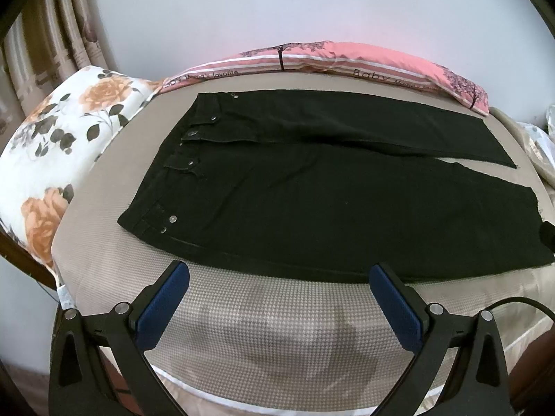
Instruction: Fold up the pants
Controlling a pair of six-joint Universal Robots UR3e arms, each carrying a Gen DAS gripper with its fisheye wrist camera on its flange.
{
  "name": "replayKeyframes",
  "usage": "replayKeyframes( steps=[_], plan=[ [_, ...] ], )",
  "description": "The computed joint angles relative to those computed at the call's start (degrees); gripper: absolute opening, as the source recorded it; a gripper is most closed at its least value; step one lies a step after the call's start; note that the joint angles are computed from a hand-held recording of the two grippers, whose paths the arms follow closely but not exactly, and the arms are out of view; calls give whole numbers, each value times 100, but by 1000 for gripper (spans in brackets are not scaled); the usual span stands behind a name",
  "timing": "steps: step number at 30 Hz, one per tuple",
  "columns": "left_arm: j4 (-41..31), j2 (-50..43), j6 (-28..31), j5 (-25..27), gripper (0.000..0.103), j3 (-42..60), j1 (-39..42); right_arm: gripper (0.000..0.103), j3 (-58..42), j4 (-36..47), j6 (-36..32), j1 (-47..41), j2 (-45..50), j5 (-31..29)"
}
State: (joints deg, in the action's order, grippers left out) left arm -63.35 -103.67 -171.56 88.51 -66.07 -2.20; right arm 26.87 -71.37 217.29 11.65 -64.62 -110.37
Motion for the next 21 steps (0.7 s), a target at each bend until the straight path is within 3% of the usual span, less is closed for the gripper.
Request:
replayKeyframes(
  steps=[21],
  plan=[
    [-77, -64, 11, -107, 103, 168, 36, 103, 292, -452, -252, 160, -48, -243]
  ],
)
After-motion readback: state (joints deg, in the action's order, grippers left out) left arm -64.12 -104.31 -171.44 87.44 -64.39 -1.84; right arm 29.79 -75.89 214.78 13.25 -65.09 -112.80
